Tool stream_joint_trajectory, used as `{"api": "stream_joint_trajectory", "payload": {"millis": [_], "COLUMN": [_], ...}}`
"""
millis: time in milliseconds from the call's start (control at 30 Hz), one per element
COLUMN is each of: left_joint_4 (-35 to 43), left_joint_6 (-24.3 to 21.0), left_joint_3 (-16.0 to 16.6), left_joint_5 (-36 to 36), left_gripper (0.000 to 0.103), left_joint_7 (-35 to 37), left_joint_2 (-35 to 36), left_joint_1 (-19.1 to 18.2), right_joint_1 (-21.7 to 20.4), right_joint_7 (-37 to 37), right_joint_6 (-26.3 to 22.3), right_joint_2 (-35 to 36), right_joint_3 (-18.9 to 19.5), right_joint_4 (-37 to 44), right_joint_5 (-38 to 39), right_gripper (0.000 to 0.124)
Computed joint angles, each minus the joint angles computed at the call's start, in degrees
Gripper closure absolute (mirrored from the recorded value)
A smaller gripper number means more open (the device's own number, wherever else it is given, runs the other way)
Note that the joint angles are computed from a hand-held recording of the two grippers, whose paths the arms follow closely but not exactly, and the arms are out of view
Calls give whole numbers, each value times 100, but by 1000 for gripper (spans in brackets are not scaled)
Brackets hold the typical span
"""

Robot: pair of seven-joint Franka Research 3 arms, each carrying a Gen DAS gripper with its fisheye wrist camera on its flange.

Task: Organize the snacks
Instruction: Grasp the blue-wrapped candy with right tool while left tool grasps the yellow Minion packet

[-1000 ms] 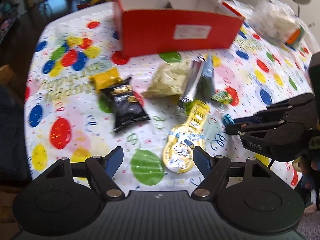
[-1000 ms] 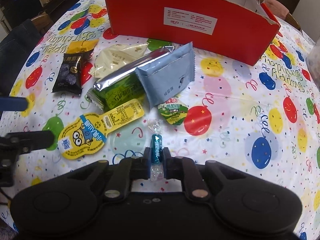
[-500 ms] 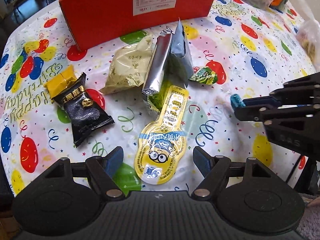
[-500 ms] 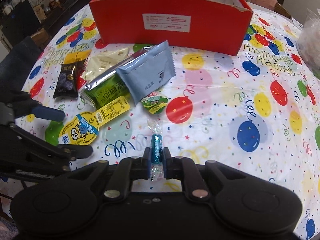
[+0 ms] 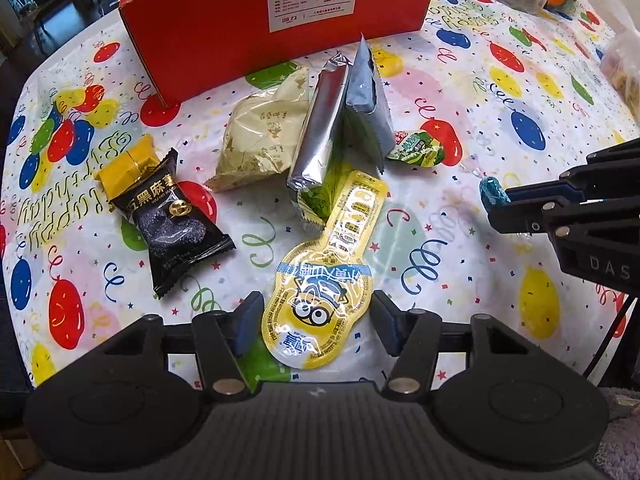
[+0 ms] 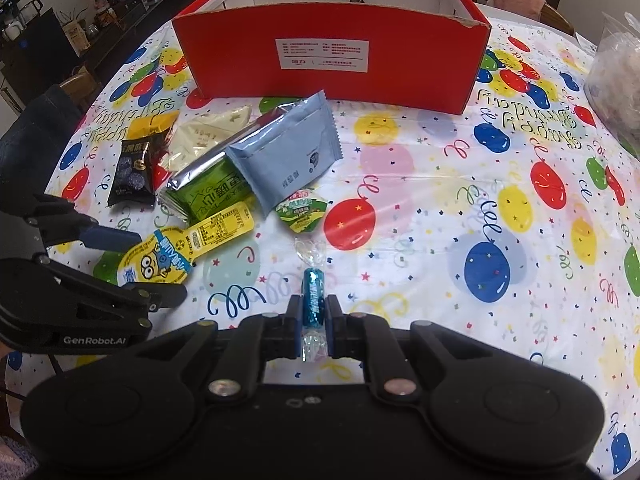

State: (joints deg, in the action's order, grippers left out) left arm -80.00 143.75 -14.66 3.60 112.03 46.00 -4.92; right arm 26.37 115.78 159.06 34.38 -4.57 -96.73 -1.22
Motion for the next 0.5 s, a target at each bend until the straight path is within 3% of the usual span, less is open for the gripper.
{"api": "stream_joint_trajectory", "payload": {"millis": [200,300,500], "left_joint_4": [-121,-227,-386], "left_joint_6": [18,9,67], "left_joint_3": [-46,-111,-128], "left_joint_5": [-103,-213,-364], "left_gripper": [49,57,58], "left_joint_7": [-143,-114,-237], "left_joint_2": [-77,-146,-242], "left_joint_1": [65,147,226], "right_joint_1": [-25,-43,-63], "right_joint_7": [31,53,75], "right_joint_6": [22,91,233], "right_joint_2": [-33,-88,-206], "right_joint_3": [6,18,36], "right_joint_4": [-43,-116,-284], "right_joint_5": [53,95,180], "right_gripper": [115,115,115]}}
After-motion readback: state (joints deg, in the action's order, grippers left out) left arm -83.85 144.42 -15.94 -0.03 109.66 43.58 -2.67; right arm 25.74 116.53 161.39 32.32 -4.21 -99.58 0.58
